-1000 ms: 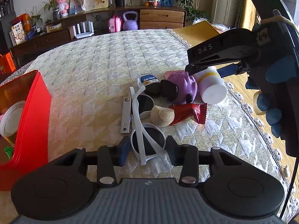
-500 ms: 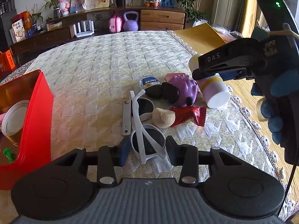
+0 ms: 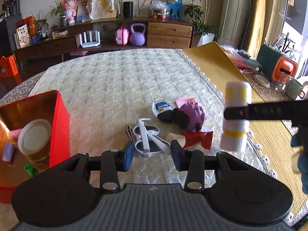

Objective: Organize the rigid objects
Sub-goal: 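Grasp the white sunglasses with the left tool while the right tool carries the bottle, then lower the sunglasses into the red tin with the left tool while the right tool places the bottle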

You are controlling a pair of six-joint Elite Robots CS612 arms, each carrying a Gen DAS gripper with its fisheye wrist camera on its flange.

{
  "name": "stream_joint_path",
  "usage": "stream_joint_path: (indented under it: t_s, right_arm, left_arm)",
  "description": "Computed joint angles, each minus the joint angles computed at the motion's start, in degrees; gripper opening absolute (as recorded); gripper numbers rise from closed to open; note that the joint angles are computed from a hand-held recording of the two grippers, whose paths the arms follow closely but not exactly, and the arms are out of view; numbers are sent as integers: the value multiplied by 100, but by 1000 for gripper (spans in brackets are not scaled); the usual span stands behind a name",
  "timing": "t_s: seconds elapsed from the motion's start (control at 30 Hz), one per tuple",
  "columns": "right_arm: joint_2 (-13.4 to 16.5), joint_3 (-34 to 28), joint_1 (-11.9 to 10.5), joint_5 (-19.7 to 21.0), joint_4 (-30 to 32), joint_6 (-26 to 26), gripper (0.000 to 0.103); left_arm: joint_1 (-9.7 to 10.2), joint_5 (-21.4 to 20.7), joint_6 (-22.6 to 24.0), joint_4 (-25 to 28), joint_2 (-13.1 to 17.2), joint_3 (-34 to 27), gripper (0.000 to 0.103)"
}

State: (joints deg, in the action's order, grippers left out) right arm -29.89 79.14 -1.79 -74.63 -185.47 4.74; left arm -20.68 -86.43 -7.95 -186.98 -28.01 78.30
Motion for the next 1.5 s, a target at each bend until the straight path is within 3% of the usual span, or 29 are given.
stream_joint_path:
  t_s: [0.43, 0.77, 1.07, 1.5]
  right_arm:
    - [-329, 528, 44, 171, -379, -49, 44]
    - [-517, 698, 144, 208, -499, -223, 44]
    - [-569, 604, 321, 281, -486, -420, 44]
    - [-326, -132, 756, 563, -92, -743, 44]
  left_arm:
    - [75, 29, -28, -333, -221, 211, 40]
    - [240, -217, -360, -643, -493, 526, 40]
    - [562, -574, -811, -861, -733, 782, 40]
    - [995, -291, -983, -943, -864, 890, 40]
